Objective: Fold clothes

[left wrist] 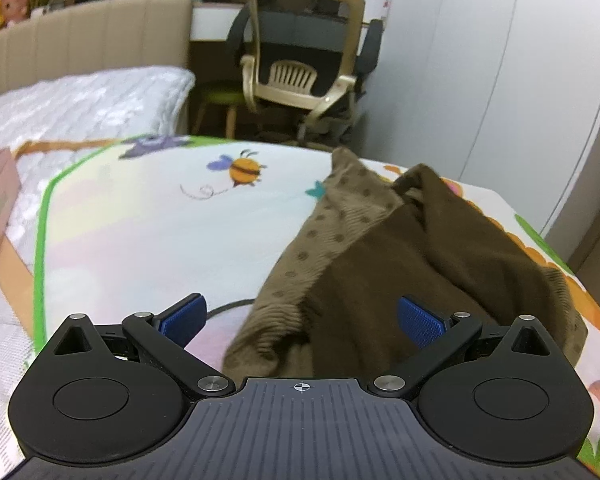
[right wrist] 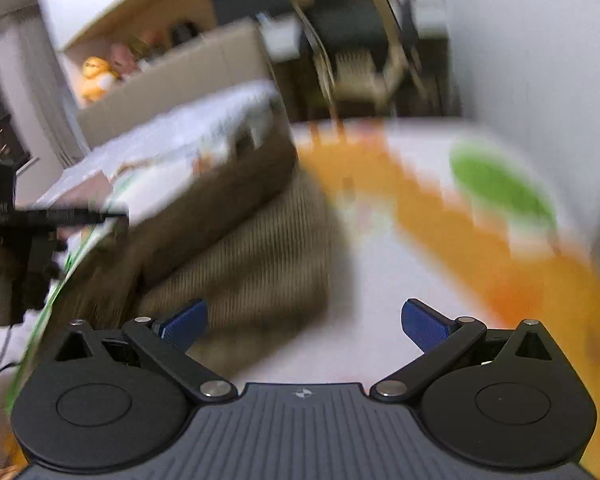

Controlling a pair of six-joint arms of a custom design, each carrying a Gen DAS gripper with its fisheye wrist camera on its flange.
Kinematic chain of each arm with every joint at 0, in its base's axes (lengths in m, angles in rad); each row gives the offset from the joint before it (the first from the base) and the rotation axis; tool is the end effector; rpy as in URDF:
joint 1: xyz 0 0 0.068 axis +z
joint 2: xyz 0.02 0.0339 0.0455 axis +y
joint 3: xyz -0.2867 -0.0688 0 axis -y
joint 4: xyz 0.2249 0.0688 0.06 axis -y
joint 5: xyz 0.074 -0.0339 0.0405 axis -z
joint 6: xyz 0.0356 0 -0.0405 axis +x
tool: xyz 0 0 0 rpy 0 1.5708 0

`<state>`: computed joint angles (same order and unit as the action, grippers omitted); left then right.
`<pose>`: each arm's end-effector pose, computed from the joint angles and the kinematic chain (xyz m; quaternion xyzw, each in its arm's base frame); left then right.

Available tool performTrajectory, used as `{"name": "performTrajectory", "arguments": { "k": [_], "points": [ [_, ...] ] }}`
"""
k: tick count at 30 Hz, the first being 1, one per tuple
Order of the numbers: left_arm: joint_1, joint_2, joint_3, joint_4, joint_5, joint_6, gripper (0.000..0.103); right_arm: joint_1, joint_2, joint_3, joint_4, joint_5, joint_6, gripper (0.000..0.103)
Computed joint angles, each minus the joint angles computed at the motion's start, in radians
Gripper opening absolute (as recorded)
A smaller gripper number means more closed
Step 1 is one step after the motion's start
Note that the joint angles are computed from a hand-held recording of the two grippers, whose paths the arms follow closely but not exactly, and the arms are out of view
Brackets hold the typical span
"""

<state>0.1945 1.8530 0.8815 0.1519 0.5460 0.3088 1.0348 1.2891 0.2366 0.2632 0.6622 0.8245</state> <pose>0.3445 0.0490 0.1607 0.1499 0.8887 -0.1550 0.4046 0.1086 0.1399 0.1508 0.0314 0.8826 0.1089 0.4563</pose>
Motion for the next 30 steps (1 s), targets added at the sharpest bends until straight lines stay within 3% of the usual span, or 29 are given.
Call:
{"name": "performTrajectory", "arguments": {
  "k": [3, 5, 7, 10, 14, 18, 23, 26, 30],
  "points": [
    [0.024, 0.061, 0.068, -0.068, 0.036, 0.005, 0.103, -0.193, 0.138, 0.061, 0.234, -0.1, -0.295, 0.103],
    [0.034, 0.106, 0.117, -0.118, 0.049, -0.012, 0.103, -0.317, 0.273, 0.149, 0.329, -0.225, -0.426, 0.089],
    [0.041, 0.144, 0.151, -0.141, 0.059, -0.04, 0.103, -0.392, 0.38, 0.238, 0.333, -0.308, -0.441, 0.083],
    [0.057, 0.172, 0.177, -0.155, 0.116, -0.059, 0.103, -0.479, 0.527, 0.395, 0.29, -0.41, -0.451, 0.083],
    [0.043, 0.196, 0.205, -0.193, 0.122, -0.053, 0.103, -0.528, 0.645, 0.511, 0.213, -0.55, -0.415, 0.069],
    [0.025, 0.17, 0.159, -0.178, 0.131, -0.029, 0.103, -0.452, 0.623, 0.432, 0.243, -0.512, -0.448, 0.066],
    [0.007, 0.073, 0.032, -0.226, 0.184, 0.052, 0.103, -0.337, 0.456, 0.215, 0.258, -0.458, -0.409, 0.065],
    [0.007, -0.01, -0.078, -0.285, 0.23, 0.131, 0.103, -0.2, 0.305, 0.068, 0.219, -0.342, -0.345, 0.065],
    [0.008, -0.16, -0.281, -0.32, 0.248, 0.288, 0.103, 0.061, 0.171, -0.037, 0.081, -0.05, -0.196, 0.071]
  ]
}}
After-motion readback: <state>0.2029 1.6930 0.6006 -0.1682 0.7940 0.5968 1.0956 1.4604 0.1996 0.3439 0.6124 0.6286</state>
